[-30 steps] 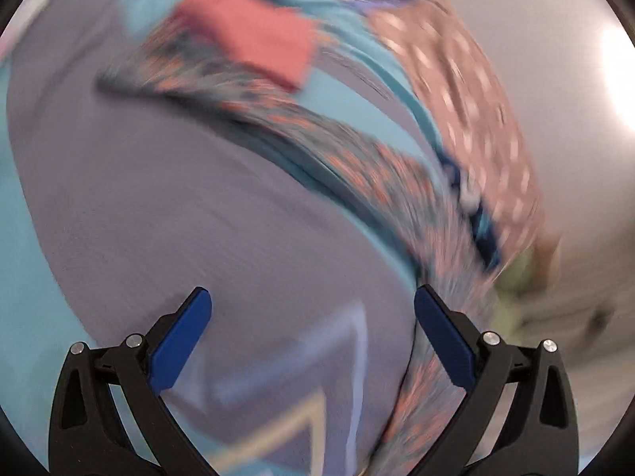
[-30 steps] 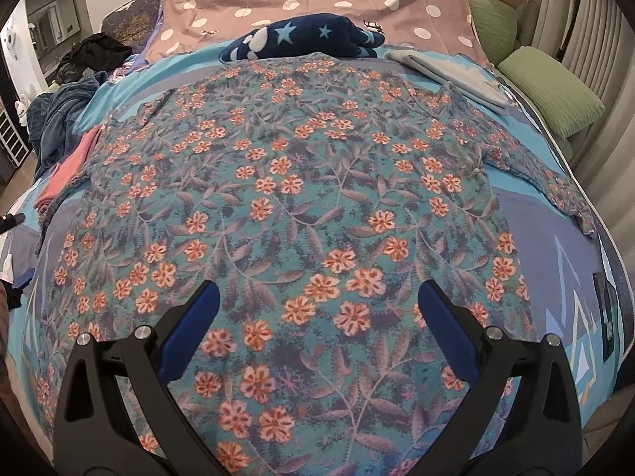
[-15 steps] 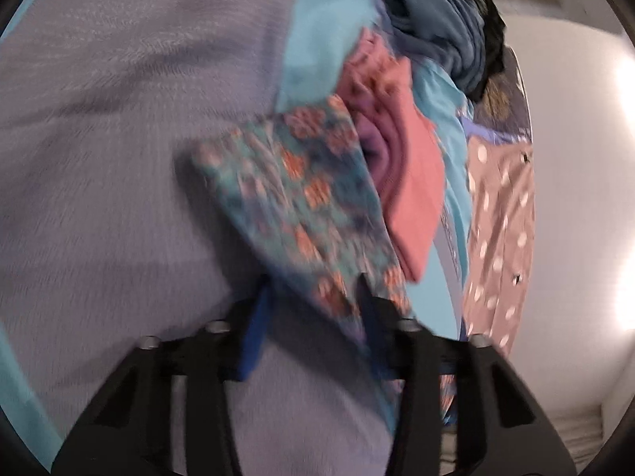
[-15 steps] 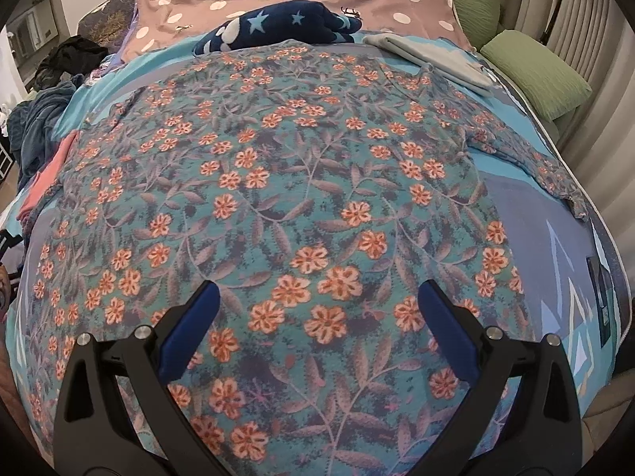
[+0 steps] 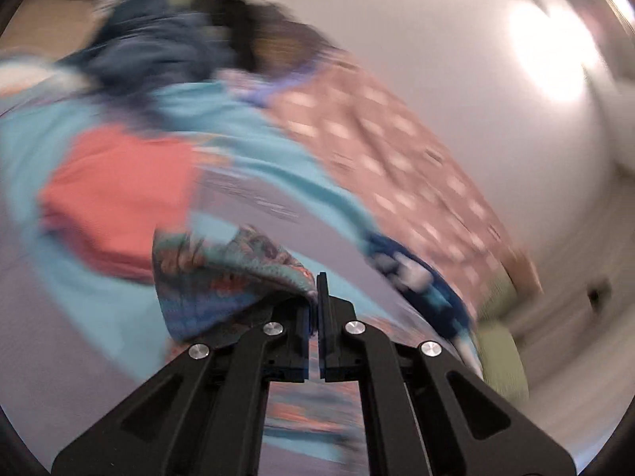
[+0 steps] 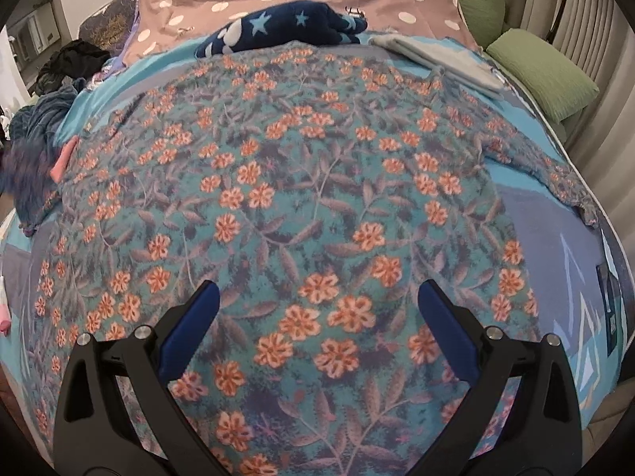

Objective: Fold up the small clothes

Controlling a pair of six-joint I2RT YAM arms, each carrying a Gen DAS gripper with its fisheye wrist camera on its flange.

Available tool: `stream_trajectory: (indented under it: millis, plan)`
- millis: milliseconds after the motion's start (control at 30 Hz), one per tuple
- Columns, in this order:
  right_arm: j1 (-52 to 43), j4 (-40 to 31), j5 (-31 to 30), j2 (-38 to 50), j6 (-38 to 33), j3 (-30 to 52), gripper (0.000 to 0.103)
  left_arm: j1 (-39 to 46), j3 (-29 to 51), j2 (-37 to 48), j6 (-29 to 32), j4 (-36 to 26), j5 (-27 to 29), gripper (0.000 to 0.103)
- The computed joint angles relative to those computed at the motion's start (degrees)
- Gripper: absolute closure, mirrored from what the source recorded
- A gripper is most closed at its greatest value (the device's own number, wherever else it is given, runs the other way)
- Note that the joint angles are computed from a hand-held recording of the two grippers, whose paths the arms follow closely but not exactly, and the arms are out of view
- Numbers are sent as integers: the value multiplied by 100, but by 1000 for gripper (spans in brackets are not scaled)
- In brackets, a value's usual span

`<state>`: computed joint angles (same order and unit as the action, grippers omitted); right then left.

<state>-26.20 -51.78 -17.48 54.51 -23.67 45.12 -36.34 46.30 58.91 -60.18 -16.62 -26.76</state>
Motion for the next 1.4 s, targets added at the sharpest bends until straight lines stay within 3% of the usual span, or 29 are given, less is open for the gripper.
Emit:
stream_trajectory:
  millis: [133, 267, 300, 367, 433, 600, 800, 967, 1133, 1300, 1333, 1367, 1400]
  plan:
    - [-395, 21, -178, 142, -223, 109, 2, -1151, 1313, 1872, 700, 420, 70, 101]
    - [-784, -25, -406, 360, -388, 295, 2, -1730, 2762, 3708, 1309, 56, 536, 99]
    - [-869, -42, -485, 384, -461, 343, 2, -1747, 2964, 3974, 1371, -59, 661, 96]
    - [-923, -37, -576, 412, -560, 402, 2, -1904, 3408, 4499, 1327, -379, 752, 74]
    - [-881, -20, -648, 486, -631, 494, 2, -1958, 3511, 4708, 1196, -460, 674, 63]
    - [-277, -189, -957, 827, -575, 982, 4, -1961, 2915, 4357, 898, 81, 669, 60]
    - [1263, -3, -796, 757, -623, 1424, 48, -2088, 1996, 3438, 668, 460, 265, 53]
    - [3044, 424, -169, 795, -560, 1317, 48, -2231, 1321, 2590, 17, -187, -332, 53]
    - [4424, 907, 631, 831, -656, 928, 35, -2439, 741, 1650, -898, -1270, -1077, 53]
    - [5230, 1774, 1715, 1076, -749, 651, 35, -2313, 375, 1119, -1326, -1767, -1181, 52]
    - [5317, 1940, 1917, 1232, -755, 646, 40, -2289, 322, 1070, -1334, -1768, -1137, 52]
    - [5354, 2030, 2040, 1393, -739, 680, 50, -2252, 301, 1072, -1308, -1742, -1076, 45]
    - [5328, 2047, 2058, 1518, -717, 743, 88, -2241, 303, 1107, -1297, -1732, -1037, 40]
